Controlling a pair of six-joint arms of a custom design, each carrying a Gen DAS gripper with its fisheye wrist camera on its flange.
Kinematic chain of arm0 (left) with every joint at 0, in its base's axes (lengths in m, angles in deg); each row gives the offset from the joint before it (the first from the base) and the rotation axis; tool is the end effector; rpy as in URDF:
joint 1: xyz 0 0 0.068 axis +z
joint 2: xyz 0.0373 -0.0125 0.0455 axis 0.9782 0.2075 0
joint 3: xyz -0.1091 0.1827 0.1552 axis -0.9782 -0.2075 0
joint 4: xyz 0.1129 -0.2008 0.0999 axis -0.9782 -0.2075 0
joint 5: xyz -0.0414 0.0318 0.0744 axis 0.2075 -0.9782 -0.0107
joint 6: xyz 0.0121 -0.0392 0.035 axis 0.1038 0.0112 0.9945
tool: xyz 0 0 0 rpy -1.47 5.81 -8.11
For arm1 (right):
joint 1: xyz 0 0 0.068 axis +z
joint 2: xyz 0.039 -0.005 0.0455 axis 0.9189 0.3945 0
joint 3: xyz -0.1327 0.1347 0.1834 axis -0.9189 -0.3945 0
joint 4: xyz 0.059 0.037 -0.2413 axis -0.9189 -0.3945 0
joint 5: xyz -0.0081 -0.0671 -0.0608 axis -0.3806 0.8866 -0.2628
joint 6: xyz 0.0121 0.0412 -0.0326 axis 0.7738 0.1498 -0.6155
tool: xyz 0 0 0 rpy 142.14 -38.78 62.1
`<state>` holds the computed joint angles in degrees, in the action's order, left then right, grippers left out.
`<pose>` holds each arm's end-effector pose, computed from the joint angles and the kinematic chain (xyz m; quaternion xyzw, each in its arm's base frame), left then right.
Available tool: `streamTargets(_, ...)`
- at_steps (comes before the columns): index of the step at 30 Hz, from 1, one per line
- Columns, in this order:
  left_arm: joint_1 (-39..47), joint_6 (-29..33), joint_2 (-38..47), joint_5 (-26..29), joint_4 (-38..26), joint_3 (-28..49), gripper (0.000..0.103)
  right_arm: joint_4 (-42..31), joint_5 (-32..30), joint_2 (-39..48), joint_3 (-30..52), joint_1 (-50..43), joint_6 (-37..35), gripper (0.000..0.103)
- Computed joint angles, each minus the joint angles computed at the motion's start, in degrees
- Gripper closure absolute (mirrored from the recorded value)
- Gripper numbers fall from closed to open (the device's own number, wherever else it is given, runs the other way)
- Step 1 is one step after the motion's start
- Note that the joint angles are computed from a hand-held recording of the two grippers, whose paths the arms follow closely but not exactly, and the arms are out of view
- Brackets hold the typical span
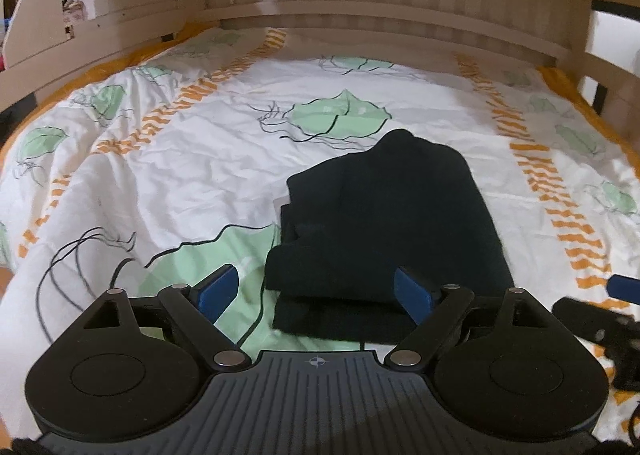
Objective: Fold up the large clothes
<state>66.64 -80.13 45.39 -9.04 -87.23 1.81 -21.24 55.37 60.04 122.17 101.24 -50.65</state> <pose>0.2944 -0.0499 0.2150 -0.0441 0.9042 0.0406 0.4229 0.3234 0.2182 0.1743 -0.0796 0.8783 0.1863 0.4332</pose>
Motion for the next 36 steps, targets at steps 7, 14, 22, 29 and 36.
streamTargets(7,-1.48,-0.92,-1.94,0.03,-0.06,-1.96,0.017,-0.12,0.17,-1.74,-2.23,-1.07,4.26,0.001)
streamTargets(14,-1.58,-2.11,-2.27,2.56,-3.36,-2.06,0.012,-1.63,1.15,-2.37,-2.11,-0.97,5.00,0.001)
streamTargets(22,-2.02,-3.19,-2.86,2.30,-4.65,-2.78,0.008,-4.32,1.83,-1.81,-0.42,-0.80,5.60,0.001)
streamTargets(29,-2.52,-4.24,-3.31,1.85,-5.23,-3.55,0.008,-7.99,2.12,-0.83,1.79,-0.66,5.39,0.001)
streamTargets(36,-2.23,-5.05,-2.44,0.16,-6.91,-2.79,0.008,-8.83,2.14,-0.42,2.31,-0.48,5.21,0.001)
